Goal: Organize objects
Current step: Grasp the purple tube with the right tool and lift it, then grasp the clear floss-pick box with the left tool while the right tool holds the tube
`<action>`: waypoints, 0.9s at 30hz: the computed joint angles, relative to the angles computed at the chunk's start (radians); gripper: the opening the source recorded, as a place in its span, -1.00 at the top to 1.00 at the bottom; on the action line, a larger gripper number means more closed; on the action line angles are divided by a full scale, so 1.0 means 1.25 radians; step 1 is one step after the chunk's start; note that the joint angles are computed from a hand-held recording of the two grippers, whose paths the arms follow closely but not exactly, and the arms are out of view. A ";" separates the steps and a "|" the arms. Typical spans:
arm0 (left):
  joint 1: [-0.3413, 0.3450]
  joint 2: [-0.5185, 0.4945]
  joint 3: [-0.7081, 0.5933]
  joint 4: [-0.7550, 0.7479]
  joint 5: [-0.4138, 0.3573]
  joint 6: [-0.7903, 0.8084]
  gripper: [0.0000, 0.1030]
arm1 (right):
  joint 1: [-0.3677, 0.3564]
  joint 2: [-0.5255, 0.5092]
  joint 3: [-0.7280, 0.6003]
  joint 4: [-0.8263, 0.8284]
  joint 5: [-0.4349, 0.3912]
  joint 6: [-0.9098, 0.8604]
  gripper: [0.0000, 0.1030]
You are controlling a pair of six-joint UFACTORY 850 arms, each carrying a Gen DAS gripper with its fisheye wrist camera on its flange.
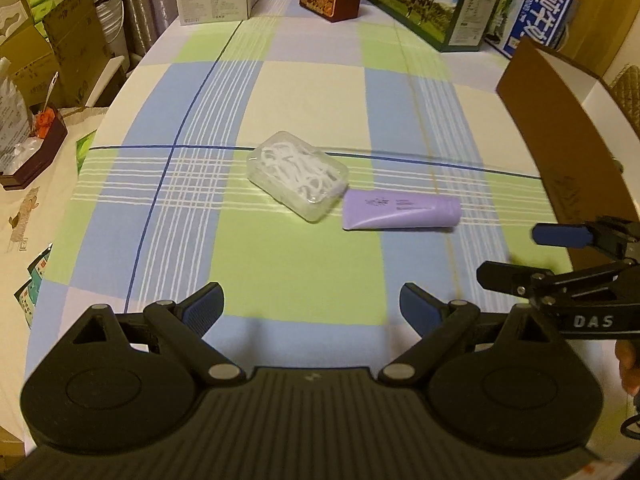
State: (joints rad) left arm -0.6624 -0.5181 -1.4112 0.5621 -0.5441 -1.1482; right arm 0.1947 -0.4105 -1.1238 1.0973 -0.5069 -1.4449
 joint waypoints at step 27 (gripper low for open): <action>0.065 -0.099 -0.087 -0.128 -0.018 0.135 -0.80 | 0.053 -0.158 -0.151 -0.160 -0.016 -0.027 0.45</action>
State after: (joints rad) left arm -0.5807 -0.6418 -1.5202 0.4023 -0.5669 -0.9794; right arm 0.2610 -0.6082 -1.3128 0.8970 -0.5264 -1.4785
